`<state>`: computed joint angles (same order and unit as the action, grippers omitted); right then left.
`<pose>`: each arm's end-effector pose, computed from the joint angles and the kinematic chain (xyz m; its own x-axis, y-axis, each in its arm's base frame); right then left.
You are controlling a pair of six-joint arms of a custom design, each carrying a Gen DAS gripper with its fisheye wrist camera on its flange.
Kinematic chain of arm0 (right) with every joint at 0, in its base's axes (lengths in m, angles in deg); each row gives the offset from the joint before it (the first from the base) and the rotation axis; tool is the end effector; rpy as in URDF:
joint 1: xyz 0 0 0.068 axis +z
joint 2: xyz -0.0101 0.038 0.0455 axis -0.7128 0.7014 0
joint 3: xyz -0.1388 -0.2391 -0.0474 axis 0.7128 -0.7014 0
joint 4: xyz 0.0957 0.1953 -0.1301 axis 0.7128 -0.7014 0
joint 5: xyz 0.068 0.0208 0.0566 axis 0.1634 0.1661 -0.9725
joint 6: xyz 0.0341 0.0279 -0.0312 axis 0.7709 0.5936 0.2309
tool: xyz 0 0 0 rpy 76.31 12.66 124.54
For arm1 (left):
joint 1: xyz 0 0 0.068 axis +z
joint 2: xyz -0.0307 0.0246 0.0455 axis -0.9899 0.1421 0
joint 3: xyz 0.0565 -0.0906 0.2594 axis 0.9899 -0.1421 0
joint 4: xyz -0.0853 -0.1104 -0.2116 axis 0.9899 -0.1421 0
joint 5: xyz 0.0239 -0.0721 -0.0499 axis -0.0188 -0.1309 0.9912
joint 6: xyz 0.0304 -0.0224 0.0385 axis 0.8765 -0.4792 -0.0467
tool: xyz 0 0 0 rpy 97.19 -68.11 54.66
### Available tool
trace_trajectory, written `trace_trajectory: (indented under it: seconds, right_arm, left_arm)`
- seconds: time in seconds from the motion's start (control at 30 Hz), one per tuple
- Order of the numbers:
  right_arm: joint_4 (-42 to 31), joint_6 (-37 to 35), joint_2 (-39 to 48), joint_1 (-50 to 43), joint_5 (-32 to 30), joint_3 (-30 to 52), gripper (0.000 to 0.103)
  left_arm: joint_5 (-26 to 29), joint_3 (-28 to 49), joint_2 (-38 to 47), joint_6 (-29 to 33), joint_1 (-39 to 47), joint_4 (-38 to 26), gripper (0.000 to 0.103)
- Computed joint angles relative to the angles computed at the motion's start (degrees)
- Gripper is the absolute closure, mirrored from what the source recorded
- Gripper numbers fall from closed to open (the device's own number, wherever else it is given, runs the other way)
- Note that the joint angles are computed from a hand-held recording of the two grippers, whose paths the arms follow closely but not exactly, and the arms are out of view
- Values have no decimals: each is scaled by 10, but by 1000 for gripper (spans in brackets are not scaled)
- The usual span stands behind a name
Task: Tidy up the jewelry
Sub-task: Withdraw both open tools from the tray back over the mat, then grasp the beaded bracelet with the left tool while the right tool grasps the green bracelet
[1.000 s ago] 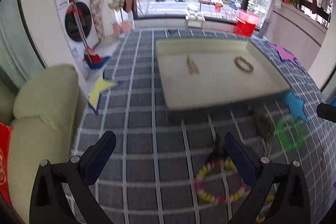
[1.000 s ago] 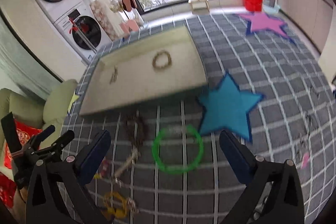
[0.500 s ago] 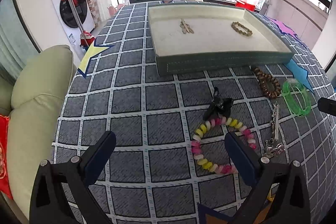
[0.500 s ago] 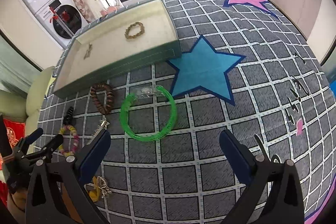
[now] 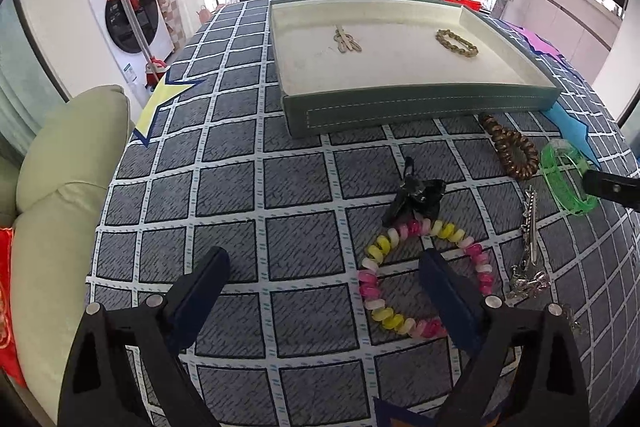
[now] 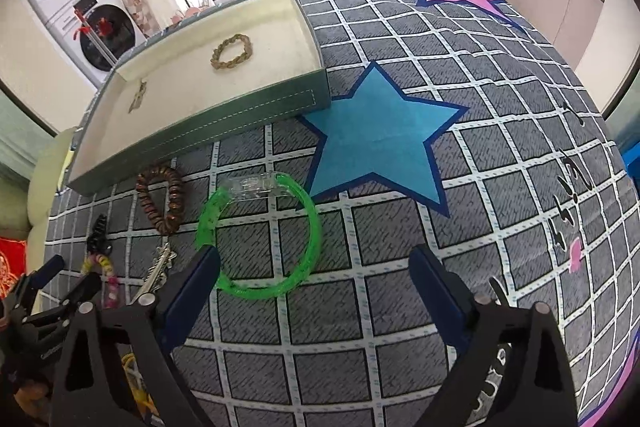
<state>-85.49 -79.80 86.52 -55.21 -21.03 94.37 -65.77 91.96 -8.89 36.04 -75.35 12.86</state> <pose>0.2240 -0.0301 0.1794 -0.8894 0.0729 -0.4512 -0.0067 0.9850 0.1723 0.1858 0.0189 0.1842 -0.8523 0.0289 -0.5222 0.0264 0.9996 0.0123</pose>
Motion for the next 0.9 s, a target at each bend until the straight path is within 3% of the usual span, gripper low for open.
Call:
trace_trajectory:
  seconds: [0.17,0.23,0.43,0.6,0.73,0.9]
  right_arm:
    - [33,12,-4,50,66,-16,13]
    - [42,12,-7,67,93,-21,21]
    - [35,8,-26,81,105,-24,58]
    - [24,1,-30,72,92,-22,74]
    - [21,3,-33,59,81,-23,95]
    - [8,-2,-48,26,36,-29,95]
  left_arm:
    - [-5,-9,-14,9,-15,6,0]
    - [4,-7,-14,9,-16,3,3]
    - [31,-5,-23,22,-18,-5,28]
    - [37,-6,-35,25,-30,-12,44]
    - [41,-4,-41,29,-36,-20,76]
    - [94,1,-48,35,7,-46,79]
